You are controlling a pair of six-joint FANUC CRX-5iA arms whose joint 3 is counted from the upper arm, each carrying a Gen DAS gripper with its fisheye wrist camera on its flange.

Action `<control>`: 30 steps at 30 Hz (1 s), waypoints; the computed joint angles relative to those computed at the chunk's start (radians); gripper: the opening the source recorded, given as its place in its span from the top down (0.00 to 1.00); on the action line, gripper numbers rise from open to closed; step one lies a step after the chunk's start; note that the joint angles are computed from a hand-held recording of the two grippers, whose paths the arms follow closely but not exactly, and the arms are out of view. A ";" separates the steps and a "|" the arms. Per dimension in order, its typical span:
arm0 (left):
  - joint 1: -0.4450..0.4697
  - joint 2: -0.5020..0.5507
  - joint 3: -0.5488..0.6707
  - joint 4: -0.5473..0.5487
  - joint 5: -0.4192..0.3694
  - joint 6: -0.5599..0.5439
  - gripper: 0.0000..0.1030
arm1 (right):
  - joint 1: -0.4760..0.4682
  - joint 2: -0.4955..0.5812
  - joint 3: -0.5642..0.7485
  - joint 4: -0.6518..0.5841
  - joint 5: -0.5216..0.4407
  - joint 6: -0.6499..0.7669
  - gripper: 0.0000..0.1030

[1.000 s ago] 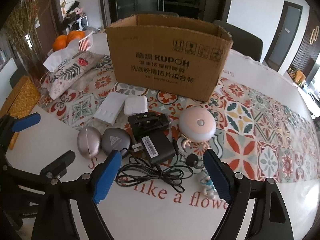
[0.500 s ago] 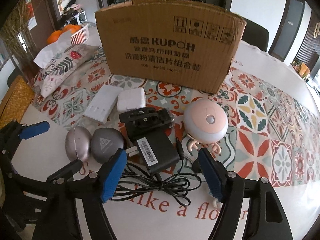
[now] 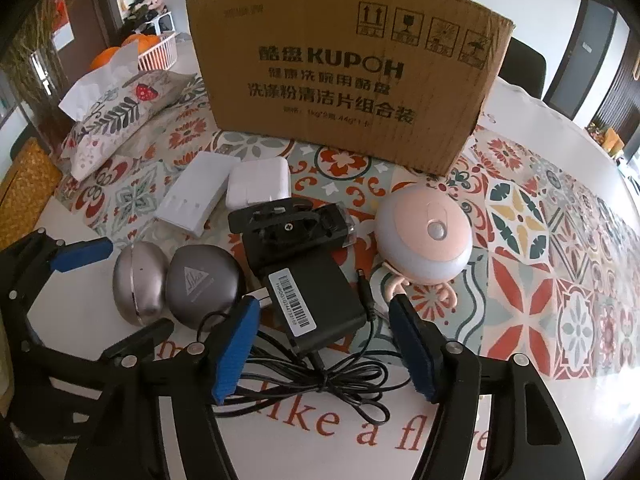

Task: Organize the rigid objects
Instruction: 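Close the left tool on the silver egg case while the right tool grasps the black adapter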

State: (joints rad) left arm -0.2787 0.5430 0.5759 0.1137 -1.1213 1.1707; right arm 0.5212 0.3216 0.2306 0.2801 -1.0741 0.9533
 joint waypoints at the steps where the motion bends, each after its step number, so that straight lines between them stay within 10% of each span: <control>1: 0.001 -0.001 -0.004 0.003 0.004 -0.003 0.21 | 0.000 0.001 0.001 -0.001 0.000 0.000 0.36; 30: 0.025 -0.028 -0.065 0.094 0.070 -0.039 0.39 | -0.003 0.009 0.022 -0.065 -0.010 0.010 0.55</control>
State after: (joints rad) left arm -0.2539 0.5148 0.5105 0.2081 -1.0511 1.1321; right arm 0.5179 0.3310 0.2530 0.2148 -1.0840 0.9637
